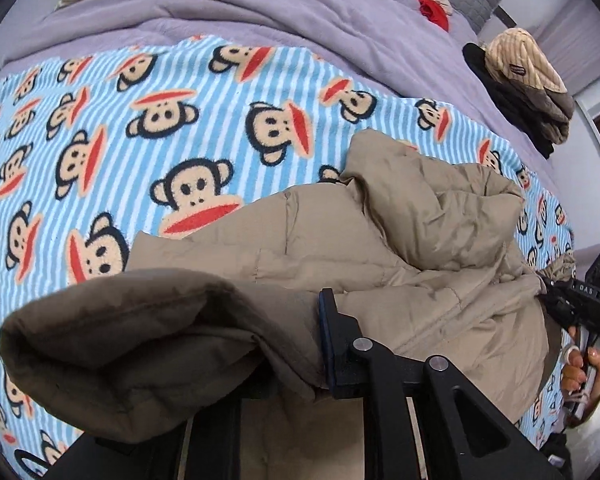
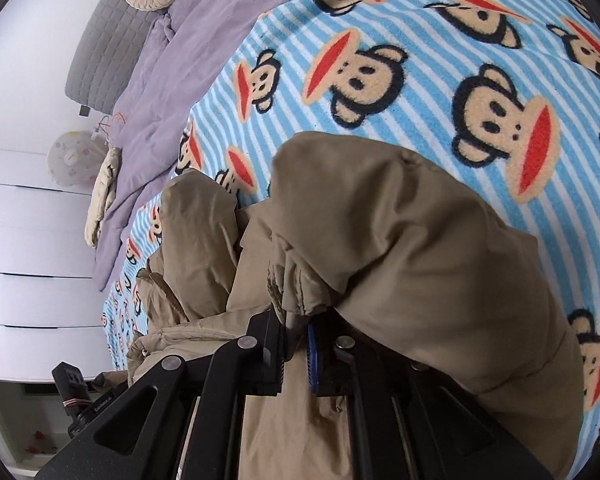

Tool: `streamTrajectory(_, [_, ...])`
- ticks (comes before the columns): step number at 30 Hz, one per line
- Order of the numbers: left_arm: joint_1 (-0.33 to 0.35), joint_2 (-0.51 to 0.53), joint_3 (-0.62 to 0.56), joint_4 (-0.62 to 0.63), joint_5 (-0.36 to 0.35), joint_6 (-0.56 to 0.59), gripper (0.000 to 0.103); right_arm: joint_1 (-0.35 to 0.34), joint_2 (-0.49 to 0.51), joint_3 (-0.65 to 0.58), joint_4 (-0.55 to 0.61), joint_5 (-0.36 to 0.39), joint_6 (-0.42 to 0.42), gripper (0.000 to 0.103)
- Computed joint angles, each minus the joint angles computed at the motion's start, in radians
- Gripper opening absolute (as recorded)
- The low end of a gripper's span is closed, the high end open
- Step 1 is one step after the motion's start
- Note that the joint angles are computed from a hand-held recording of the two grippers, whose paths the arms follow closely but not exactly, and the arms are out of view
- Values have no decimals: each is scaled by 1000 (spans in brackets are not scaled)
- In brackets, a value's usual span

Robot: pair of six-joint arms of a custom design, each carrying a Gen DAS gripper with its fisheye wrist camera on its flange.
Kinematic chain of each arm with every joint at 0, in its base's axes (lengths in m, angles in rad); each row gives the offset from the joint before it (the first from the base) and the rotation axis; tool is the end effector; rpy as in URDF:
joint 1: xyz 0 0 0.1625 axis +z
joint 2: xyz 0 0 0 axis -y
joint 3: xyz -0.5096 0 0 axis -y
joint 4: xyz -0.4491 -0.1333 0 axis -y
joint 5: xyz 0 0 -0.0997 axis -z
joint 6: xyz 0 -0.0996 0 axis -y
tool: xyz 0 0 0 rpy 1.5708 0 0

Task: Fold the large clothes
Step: 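Open both tools and press the folded jacket flat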

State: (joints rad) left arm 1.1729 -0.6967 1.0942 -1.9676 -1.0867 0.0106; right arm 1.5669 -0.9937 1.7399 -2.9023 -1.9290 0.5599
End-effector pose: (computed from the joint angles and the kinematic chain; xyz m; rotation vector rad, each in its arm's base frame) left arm -0.1849 -0.9035 0.2274 0.5405 2.6082 -0.1256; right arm 0.0955 -0.7428 0.2620 -0.9282 -2.6544 0.9530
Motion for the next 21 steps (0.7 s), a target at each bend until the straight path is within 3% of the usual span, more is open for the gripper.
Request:
streamTrajectory(5, [-20, -50, 40, 8, 2, 57, 22, 31, -31, -1, 57, -14, -29, 22])
streamTrajectory(6, [-24, -57, 47, 8, 6, 61, 24, 40, -40, 2, 58, -24, -43, 40])
streamTrajectory(7, [-26, -61, 52, 8, 10, 65, 35, 49, -50, 9, 51, -31, -62, 71])
streamTrajectory(8, [-28, -66, 61, -2, 12, 76, 43, 59, -57, 16, 37, -44, -83, 78])
streamTrajectory(10, [-34, -67, 85, -37, 58, 112, 81, 69, -66, 20, 46, -54, -111, 80])
streamTrajectory(11, [-38, -61, 90, -47, 93, 118, 87, 70, -66, 16, 66, -59, -117, 80])
streamTrajectory(13, [-44, -59, 111, -82, 138, 127, 88, 72, -57, 4, 107, -94, -110, 79])
streamTrajectory(17, [-62, -91, 188, -255, 193, 175, 88, 89, -53, 20, 98, -130, -108, 72])
streamTrajectory(18, [-64, -95, 200, -286, 194, 194, 88, 97, -51, 16, 113, -148, -119, 57])
streamTrajectory(19, [-63, -95, 202, -296, 188, 208, 86, 107, -49, 13, 130, -164, -144, 24])
streamTrajectory(20, [-59, -90, 193, -286, 175, 217, 81, 116, -45, 9, 149, -183, -172, 11])
streamTrajectory(21, [-55, -78, 176, -256, 172, 216, 66, 127, -37, -1, 171, -219, -198, 7])
